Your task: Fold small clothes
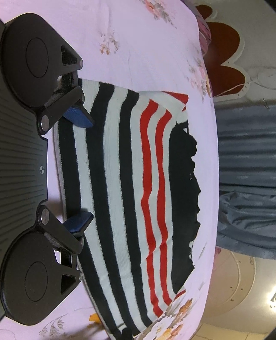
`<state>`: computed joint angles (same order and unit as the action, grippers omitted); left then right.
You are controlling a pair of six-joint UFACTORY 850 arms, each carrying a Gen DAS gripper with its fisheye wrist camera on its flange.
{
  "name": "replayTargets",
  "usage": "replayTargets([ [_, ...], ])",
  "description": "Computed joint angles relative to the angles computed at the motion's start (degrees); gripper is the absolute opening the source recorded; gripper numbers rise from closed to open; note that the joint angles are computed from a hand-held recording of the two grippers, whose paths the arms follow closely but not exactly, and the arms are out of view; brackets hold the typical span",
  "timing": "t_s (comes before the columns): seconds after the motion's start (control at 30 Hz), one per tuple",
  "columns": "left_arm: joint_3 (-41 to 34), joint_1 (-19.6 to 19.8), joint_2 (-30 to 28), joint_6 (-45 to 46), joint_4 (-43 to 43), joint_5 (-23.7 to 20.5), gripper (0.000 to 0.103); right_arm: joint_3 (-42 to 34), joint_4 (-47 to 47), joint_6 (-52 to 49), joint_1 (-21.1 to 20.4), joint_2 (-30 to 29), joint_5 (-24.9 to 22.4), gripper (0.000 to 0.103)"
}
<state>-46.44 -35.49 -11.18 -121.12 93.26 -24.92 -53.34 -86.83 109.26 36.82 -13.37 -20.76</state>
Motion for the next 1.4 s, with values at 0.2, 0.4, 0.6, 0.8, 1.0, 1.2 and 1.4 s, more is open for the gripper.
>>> replayTargets([
  [0.2,0.3,0.2,0.2,-0.2,-0.4,0.3,0.085,-0.5,6.1,-7.6,-1.4,-1.6,1.8,0.043],
  [0.4,1.2,0.5,0.3,-1.6,0.8,0.4,0.085,0.2,4.7,-6.6,-1.1,-1.2,1.7,0.042],
  [0.6,1.2,0.1,0.3,-1.5,-0.2,-0.5,0.085,-0.1,5.3,-6.0,-0.8,-0.6,1.0,0.041],
  [0.8,0.8,-0.1,-0.1,-0.2,-1.5,-1.0,0.085,0.1,4.4,-6.1,-1.0,-1.2,1.4,0.042],
  [1.0,0.6,-0.2,-0.3,0.1,-1.7,-1.2,0.085,0.5,1.6,-4.5,-1.0,-1.2,1.5,0.043],
  [1.2,0.7,-0.2,-0.6,0.0,-1.6,-1.2,0.087,0.9,0.2,-3.4,-1.0,-1.1,1.6,0.043],
  [1.4,-0.1,-0.4,-1.0,2.9,-4.8,-1.7,0.087,0.6,2.0,-5.5,-1.0,-1.2,1.3,0.044],
])
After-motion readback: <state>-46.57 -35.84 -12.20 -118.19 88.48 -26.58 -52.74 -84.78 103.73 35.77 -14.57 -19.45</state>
